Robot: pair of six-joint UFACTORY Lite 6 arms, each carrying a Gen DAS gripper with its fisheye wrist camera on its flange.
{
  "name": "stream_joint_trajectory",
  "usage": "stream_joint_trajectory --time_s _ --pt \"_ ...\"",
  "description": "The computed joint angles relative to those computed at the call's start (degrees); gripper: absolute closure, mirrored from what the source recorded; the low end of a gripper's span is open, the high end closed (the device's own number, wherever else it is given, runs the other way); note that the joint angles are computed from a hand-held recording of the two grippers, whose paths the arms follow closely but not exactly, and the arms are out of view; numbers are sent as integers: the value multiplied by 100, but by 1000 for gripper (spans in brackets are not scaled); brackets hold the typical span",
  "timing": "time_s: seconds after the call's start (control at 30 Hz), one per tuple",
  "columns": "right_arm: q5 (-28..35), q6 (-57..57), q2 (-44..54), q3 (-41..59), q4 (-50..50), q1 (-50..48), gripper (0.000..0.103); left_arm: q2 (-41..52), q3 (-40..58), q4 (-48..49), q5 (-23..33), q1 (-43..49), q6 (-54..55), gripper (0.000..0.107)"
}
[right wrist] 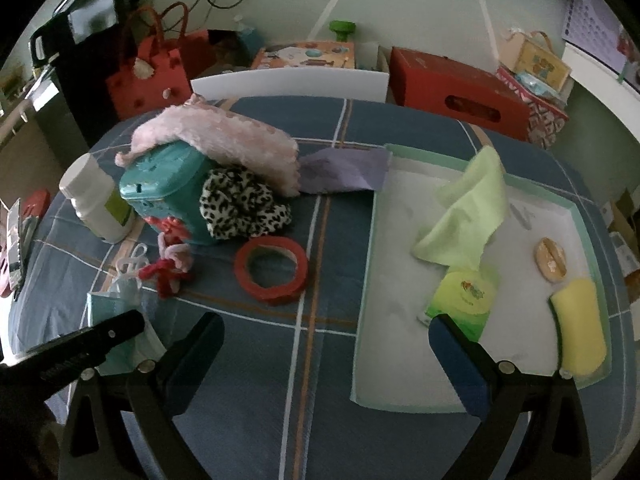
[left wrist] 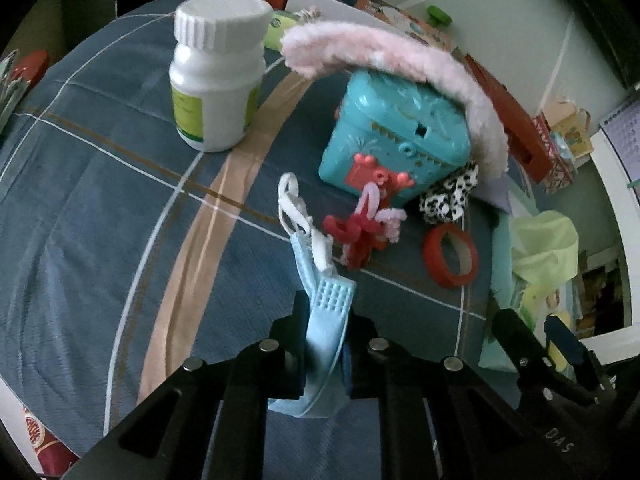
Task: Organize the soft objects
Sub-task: 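Lift the face mask by its ear loops with the left tool, then grasp the red tape roll with the right tool while the left tool holds the mask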
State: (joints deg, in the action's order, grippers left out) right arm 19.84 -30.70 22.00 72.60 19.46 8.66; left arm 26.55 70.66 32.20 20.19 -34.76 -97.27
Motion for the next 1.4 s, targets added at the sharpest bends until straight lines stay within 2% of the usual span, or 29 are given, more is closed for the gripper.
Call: stream_joint_trajectory --time_s 0.3,0.37,0.47,0.63,1.03,1.2,1.23,1.4 --pt "-212 -274 205 92 -13 416 0 -1163 -1172 962 13 346 -999 94" --pt "-228 -257 316 188 -34 485 0 -1336 -1520 1502 -51 280 -1663 94" --pt "-211 -424 478 310 154 527 0 -1790 -1968 1743 -84 366 -1938 94" --pt "-103 -192 858 606 -43 534 0 -1899 -2071 2010 26 335 -2296 94" --pt "279 -316 1562 1397 326 373 19 -1824 -2077 2044 -74 333 -2364 94" --pt "498 -143 1960 1802 183 406 29 -1800 -2067 2035 -109 347 -2337 94" --pt "483 -47 2005 1836 70 435 33 -1796 -2071 2040 -127 358 -2333 94" --pt "494 58 2223 2086 -71 471 36 -1834 -2121 2041 -176 390 -2300 94"
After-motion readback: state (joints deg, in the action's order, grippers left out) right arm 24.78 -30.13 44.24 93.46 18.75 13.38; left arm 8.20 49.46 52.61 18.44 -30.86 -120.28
